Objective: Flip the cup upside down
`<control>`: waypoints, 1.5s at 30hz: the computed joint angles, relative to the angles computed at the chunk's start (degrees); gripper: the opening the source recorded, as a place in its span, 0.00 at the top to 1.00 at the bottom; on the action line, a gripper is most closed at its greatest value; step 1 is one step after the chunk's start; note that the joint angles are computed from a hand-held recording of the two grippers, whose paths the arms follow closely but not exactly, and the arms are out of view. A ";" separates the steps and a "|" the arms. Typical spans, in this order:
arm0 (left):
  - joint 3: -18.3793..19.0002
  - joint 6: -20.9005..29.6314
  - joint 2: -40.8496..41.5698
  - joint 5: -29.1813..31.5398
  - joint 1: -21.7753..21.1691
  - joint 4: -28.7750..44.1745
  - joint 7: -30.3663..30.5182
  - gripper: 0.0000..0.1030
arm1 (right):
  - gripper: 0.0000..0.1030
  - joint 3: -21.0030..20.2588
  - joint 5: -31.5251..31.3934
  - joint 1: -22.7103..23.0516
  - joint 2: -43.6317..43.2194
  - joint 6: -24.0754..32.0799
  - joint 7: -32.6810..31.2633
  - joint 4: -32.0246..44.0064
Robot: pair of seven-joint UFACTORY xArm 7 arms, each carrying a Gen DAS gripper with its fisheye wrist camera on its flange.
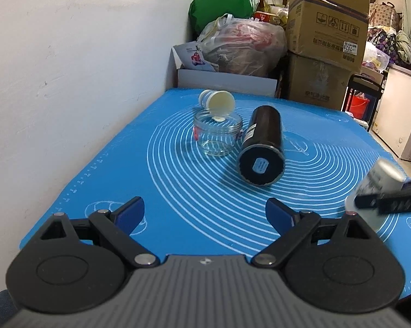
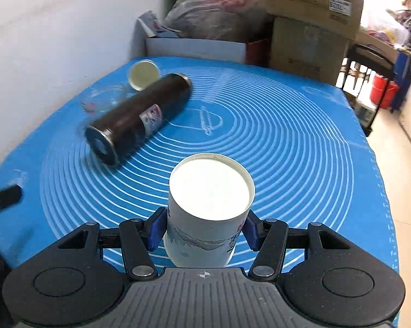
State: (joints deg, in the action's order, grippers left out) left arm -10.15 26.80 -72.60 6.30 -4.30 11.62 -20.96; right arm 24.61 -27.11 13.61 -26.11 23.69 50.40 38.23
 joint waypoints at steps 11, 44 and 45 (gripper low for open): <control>-2.16 -0.29 1.53 0.95 -0.48 1.41 -1.88 0.08 | 0.18 0.44 -2.18 -1.16 -2.89 -9.18 5.55 -5.35; -10.80 22.86 -17.68 -2.42 -16.14 6.06 -4.01 0.04 | 0.00 10.15 15.12 14.34 -45.13 20.76 5.84 -14.19; -10.85 23.00 -17.79 -2.43 -16.14 6.05 -4.03 0.04 | 0.00 10.12 15.18 14.47 -45.22 20.85 5.77 -14.10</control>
State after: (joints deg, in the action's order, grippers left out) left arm -20.99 49.80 -90.39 3.87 -20.44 17.67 -24.99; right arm 34.74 -11.94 28.08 -71.33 44.54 56.17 24.13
